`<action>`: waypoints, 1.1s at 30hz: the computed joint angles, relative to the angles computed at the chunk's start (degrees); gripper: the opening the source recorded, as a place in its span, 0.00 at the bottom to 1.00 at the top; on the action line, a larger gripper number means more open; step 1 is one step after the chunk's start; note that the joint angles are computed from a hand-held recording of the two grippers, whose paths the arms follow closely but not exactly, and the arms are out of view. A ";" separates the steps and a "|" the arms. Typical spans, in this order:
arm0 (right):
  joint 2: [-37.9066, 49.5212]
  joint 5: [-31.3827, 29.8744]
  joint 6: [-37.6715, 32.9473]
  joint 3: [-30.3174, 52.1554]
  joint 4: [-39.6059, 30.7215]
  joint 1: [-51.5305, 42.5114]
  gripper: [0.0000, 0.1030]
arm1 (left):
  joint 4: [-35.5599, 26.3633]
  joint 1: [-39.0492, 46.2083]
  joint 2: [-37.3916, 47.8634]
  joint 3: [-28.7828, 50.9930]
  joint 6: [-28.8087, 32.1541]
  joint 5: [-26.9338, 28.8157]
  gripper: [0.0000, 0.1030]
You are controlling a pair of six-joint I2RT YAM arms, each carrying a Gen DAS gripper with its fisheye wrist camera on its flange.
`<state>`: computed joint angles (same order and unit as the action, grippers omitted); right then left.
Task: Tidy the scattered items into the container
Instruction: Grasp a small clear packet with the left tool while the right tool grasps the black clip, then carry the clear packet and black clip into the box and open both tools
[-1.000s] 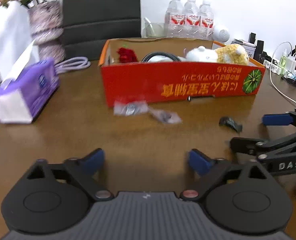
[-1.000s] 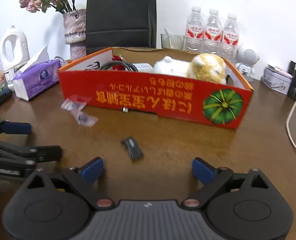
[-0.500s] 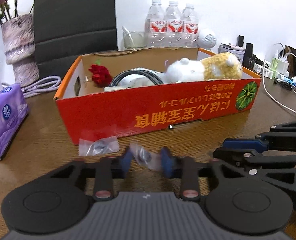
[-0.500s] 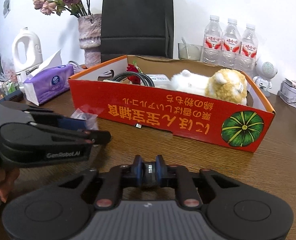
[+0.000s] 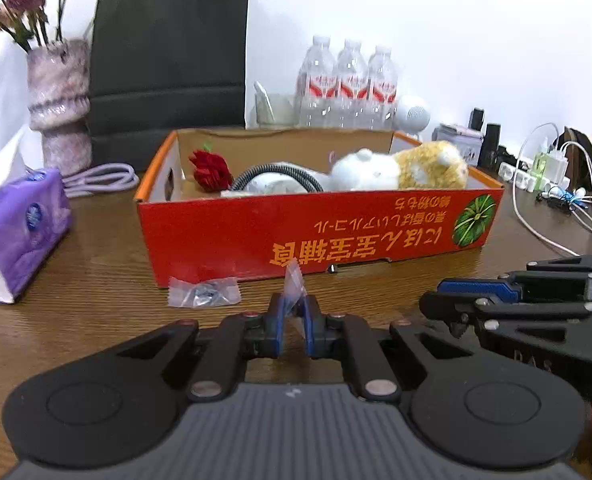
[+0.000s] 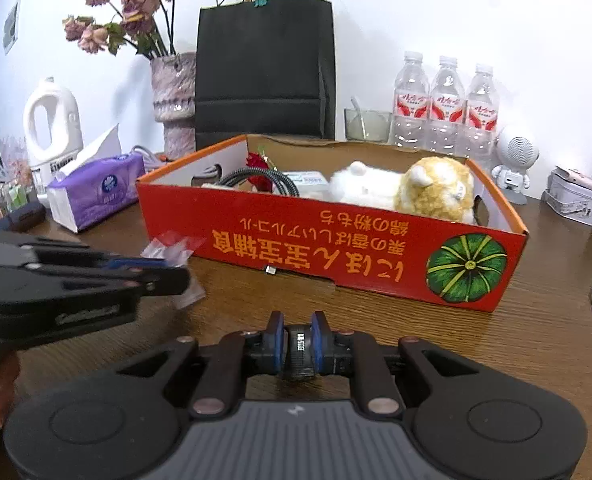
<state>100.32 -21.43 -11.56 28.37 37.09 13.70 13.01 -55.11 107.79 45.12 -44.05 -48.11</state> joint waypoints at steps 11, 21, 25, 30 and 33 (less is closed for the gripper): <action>-8.34 -5.44 2.01 -9.80 3.75 -5.26 0.13 | -7.13 -12.52 -6.76 -6.62 -12.01 -9.89 0.10; -12.79 -6.49 1.46 -13.42 2.41 -7.67 0.13 | -11.41 -16.73 -9.31 -7.74 -17.37 -12.11 0.10; -14.90 -8.62 2.67 -11.52 -0.26 -9.65 0.13 | -5.80 -15.39 -14.66 -10.16 -10.72 -12.46 0.10; -18.19 -8.21 3.72 -4.73 -4.71 -9.29 0.13 | 2.91 -8.56 -22.34 -10.75 5.30 -9.66 0.10; -17.34 -7.21 4.55 2.03 -7.55 -7.79 0.13 | 4.99 -2.07 -24.11 -8.44 10.52 -3.64 0.10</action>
<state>82.97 -28.64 -7.02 30.40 29.54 5.91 18.00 -57.18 83.69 36.68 -33.52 -51.75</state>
